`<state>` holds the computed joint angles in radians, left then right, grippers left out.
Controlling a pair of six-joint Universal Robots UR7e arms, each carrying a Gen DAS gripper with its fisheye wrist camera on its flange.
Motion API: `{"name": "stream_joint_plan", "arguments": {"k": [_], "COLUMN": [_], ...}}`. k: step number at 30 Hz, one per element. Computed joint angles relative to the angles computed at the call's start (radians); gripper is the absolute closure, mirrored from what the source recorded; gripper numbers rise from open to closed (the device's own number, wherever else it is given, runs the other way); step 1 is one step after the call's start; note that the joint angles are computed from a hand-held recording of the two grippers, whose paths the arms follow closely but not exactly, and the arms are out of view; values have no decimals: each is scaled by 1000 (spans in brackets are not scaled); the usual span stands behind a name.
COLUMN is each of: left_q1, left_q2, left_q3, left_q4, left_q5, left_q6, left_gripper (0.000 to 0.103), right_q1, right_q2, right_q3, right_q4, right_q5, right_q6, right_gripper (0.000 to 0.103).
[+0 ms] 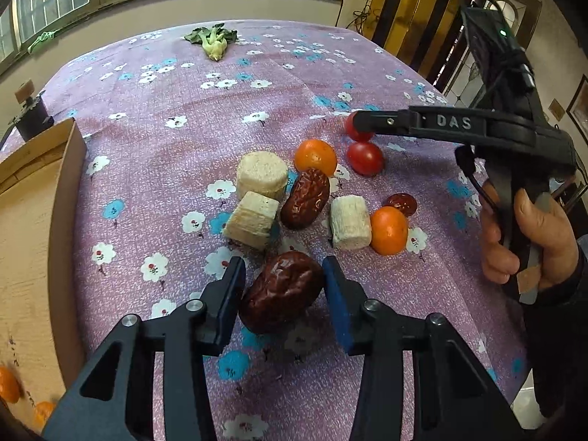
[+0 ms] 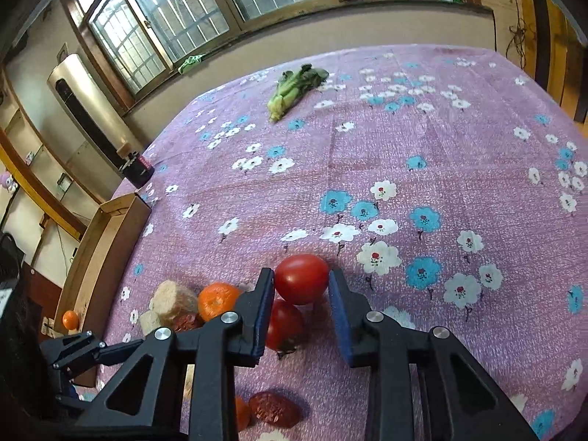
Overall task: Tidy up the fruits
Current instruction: 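Grasp the large dark red date with the left gripper while the right grasps a red tomato, then carry the date and tomato into the cardboard tray and open both grippers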
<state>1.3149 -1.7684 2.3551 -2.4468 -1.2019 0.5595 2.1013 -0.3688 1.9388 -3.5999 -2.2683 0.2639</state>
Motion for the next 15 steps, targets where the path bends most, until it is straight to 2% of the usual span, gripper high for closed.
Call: {"name": "stream_joint_plan", "arguments": {"k": [6, 15], "left_q1": [-17, -22], "left_q2": [-66, -148], "left_q3": [-1, -8], "left_q4": [35, 39], "left_q5": [1, 65], "left_q6": [-14, -37], "left_gripper": [62, 62], "right_q1": [88, 188], "right_q2": [-5, -11], "right_q3": [23, 12], "right_q4": [-21, 39], "right_q5": [-40, -29], "right_q6": [3, 49], "right_gripper": [72, 72]}}
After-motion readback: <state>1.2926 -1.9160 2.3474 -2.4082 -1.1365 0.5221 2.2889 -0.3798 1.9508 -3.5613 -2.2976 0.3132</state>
